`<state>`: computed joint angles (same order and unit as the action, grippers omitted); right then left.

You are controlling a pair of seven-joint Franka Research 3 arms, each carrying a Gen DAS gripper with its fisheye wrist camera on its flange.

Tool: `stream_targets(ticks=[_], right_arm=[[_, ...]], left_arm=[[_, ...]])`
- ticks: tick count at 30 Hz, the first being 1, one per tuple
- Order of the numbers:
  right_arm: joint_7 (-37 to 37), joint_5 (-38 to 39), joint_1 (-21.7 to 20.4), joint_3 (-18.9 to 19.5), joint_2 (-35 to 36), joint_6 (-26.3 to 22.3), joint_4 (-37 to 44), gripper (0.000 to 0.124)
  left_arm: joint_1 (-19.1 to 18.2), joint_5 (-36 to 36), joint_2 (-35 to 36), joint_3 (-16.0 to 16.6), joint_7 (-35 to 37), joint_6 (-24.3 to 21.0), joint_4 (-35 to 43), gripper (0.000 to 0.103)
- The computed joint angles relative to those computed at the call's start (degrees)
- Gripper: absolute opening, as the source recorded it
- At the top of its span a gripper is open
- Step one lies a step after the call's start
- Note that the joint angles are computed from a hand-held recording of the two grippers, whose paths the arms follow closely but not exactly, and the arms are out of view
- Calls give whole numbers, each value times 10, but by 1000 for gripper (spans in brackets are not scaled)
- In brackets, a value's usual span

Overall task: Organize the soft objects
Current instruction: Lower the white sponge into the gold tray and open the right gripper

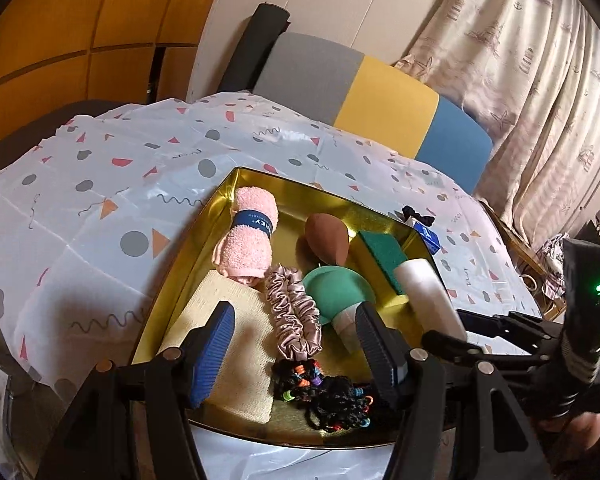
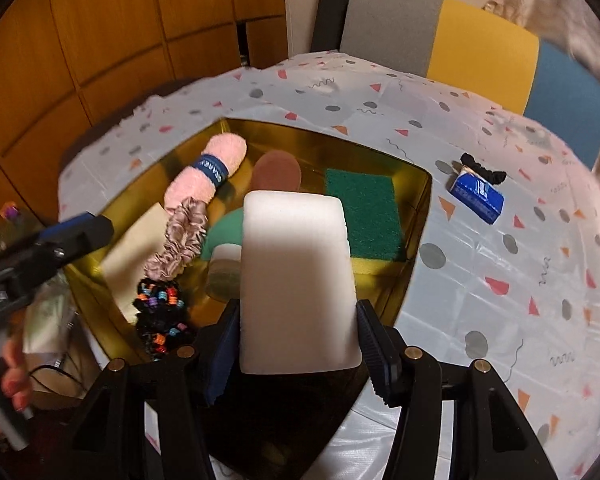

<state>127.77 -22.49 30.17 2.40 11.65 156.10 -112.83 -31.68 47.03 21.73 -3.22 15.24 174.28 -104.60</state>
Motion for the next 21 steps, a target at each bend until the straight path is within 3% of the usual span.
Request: stream_targets(ticks=[4, 8, 13, 16, 21], right_arm=[[29, -47, 17, -11, 15, -32, 22, 62], [80, -121, 28, -21, 2, -33, 13, 77], [139, -187, 20, -17, -25, -18, -10, 77], [175, -238, 17, -10, -28, -55, -3, 78], [157, -230, 4, 6, -12, -78, 16, 77]], left_arm=[[6, -14, -1, -7, 9, 3, -4, 64], [-1, -11, -3, 0, 5, 5, -5, 64], [0, -15, -2, -3, 11, 6, -5, 64], [4, -25, 1, -11, 24, 4, -3, 64], [-1, -29, 2, -10, 34, 4, -3, 64]])
